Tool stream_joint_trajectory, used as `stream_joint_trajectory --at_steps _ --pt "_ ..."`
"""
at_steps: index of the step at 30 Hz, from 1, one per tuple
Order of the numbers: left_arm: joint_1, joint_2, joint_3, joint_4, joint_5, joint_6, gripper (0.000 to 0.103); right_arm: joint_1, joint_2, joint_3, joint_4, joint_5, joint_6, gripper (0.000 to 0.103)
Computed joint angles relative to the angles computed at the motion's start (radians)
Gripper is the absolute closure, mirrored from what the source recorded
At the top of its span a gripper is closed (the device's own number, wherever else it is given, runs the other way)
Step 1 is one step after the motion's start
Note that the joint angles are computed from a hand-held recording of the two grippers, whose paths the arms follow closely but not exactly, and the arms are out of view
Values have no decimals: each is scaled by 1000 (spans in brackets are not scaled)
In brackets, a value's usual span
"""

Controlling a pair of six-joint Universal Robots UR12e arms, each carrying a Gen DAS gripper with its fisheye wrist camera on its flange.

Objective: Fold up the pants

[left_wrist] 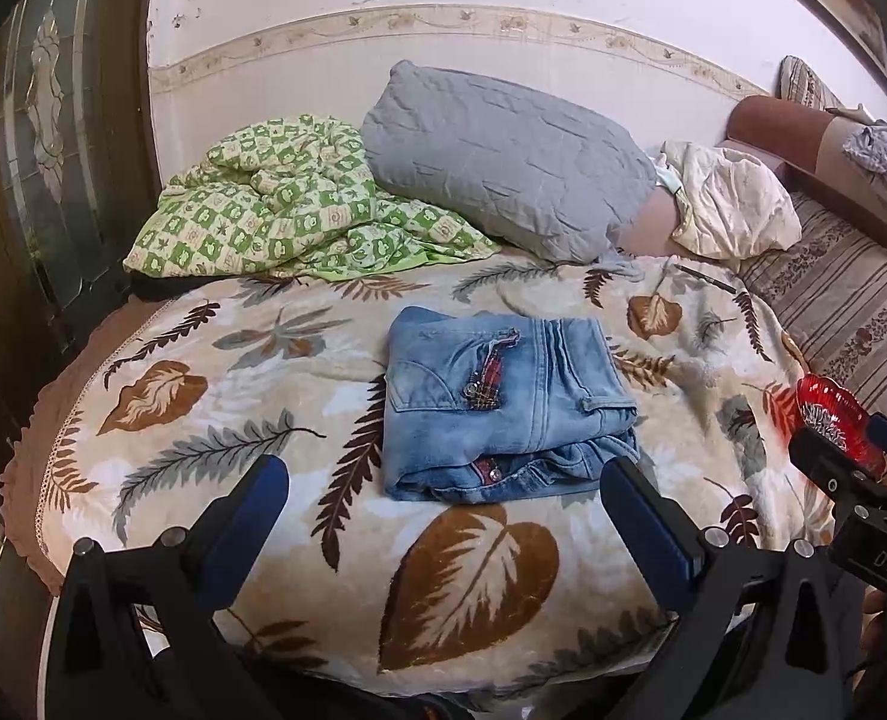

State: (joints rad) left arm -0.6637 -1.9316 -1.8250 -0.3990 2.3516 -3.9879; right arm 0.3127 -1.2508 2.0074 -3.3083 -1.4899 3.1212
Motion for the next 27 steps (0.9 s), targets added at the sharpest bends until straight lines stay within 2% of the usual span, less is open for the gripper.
stream_joint_trajectory --at_steps 27 --pt "-2 1 1 -16 -1 -19 0 1 5 -1 6 -5 -13 0"
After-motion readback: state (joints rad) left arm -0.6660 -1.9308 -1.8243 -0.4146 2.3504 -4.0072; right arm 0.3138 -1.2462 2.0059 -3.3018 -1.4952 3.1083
